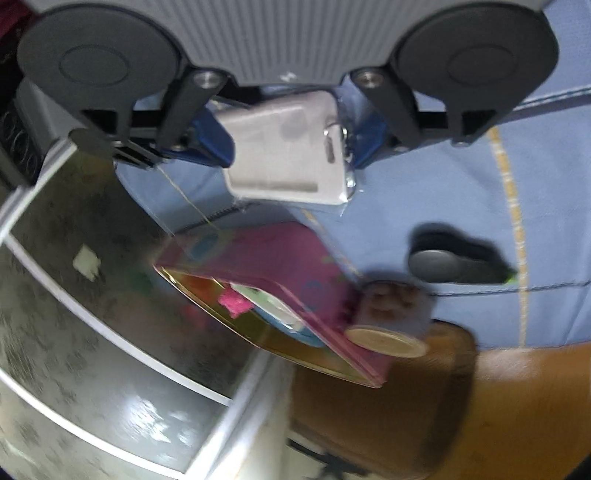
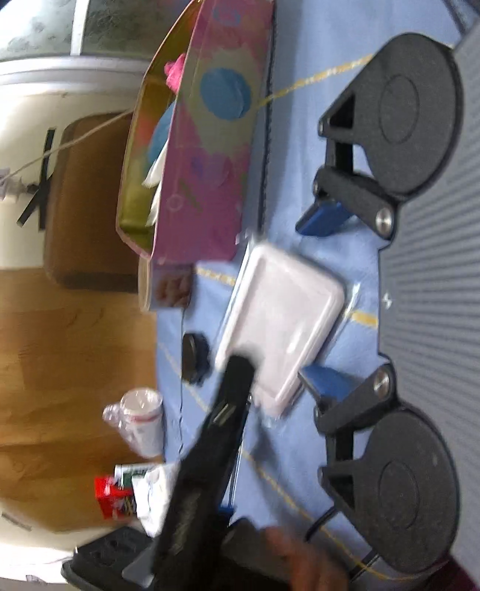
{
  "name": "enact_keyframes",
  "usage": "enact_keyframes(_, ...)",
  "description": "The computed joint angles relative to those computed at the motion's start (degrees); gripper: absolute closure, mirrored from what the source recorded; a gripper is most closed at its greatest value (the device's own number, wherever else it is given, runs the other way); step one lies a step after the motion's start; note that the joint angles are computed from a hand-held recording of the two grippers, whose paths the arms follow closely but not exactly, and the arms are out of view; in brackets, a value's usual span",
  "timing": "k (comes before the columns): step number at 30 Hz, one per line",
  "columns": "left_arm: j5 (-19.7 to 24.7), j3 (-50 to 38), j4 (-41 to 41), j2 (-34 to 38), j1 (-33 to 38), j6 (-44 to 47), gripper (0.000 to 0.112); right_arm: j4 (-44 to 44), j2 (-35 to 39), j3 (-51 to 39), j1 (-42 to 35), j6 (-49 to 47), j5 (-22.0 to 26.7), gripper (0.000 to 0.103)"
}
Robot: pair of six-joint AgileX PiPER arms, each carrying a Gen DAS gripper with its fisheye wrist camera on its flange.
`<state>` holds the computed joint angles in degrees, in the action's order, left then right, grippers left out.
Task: Organize soft objects
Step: 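Grasp the white card holder with the left gripper and drop it into the tin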
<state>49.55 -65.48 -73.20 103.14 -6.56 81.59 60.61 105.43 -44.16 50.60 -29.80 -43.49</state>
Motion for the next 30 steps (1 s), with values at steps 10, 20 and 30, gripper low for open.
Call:
enact_keyframes(10, 1.1, -3.78, -3.44, -4.69, -1.21, -3.68, 0.053, 1.48, -3.95, 3.85, 3.06, 2.41, -14.29, 0.059)
enact_keyframes(20, -4.84, -32.77, 5.89, 11.15, -13.41, -18.98, 0.052, -2.35, -6.28, 0.64, -10.36, -0.35, -14.27, 0.058)
enact_keyframes(30, -8.01, -42.22, 12.43, 19.25, -16.77, -27.68, 0.042, -2.78, -3.81, -1.56, -17.74, 4.5, -12.89, 0.045)
